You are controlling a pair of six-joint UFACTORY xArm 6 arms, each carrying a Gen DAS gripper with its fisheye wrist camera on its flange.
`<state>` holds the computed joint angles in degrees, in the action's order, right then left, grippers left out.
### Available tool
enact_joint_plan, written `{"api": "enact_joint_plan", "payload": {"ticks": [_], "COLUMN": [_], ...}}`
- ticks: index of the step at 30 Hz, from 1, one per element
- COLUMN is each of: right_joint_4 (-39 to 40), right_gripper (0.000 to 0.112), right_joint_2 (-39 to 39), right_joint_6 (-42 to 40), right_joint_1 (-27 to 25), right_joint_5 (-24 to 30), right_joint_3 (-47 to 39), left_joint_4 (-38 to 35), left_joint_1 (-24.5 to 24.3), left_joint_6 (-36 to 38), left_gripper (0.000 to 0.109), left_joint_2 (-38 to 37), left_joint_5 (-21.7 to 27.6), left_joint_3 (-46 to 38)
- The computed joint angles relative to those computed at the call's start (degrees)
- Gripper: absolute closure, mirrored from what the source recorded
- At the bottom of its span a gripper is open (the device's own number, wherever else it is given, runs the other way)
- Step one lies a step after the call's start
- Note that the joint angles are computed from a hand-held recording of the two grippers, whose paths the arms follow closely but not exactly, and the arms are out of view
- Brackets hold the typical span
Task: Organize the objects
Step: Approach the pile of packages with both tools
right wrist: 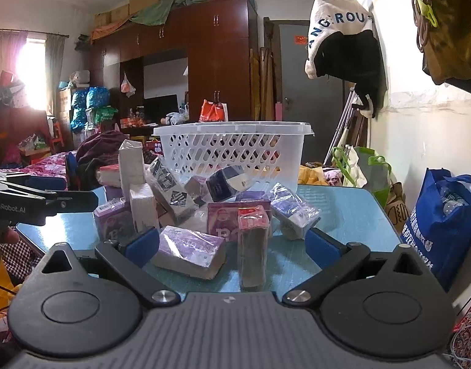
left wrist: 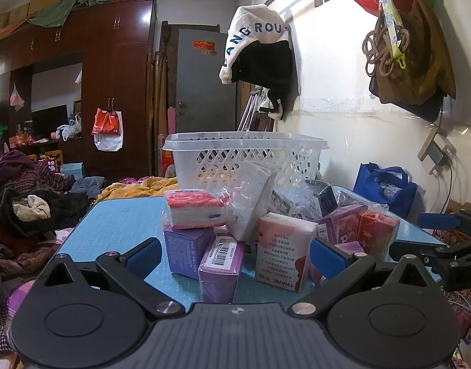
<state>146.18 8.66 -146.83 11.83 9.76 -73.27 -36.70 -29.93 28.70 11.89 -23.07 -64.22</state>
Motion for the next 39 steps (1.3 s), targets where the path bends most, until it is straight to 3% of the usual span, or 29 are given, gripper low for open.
{"api": "enact_joint_plan", "payload": {"ticks": [8,13,20,28,36,39], "right_joint_4": [-5.55,-3.27,-3.31,-5.01,-2.38,-1.07], "right_gripper": [0.009,0.009,0.009,0.009,0.009,0.009], "right_joint_2": [-0.17,-0.62,-0.65,-1.0,-0.89,-1.0], "right_joint_6": [5.11,2.81,4.33,6.38,2.12,0.33], "right_joint_1": [0.22,-0.22,-0.99,-1.52,-1.63,-1.85], "right_joint_5": [1.13,2.2,3.52,5.46,6.11,6.57], "right_joint_3": [0.85,1.32,1.62,2.56,2.64,2.82], "left_joint_4": [0.32,0.77,-5.28,1.22,-2.87,-1.04], "left_joint_1": [0.21,0.72,-0.1,1.08,0.1,0.34], "left_joint_6": [-0.22,-0.81,4.71,-1.38,2.1,1.24], "left_gripper": [0.006,0.006,0.006,0.006,0.006,0.009], "left_joint_2": [0.04,0.25,2.14,1.67,1.7,1.64], "left_joint_5": [0.12,-0.73,-3.53,-1.64,-2.72,-3.11], "left_joint_3": [0.0,0.18,-2.1,-0.91,-1.19,-1.04]}}
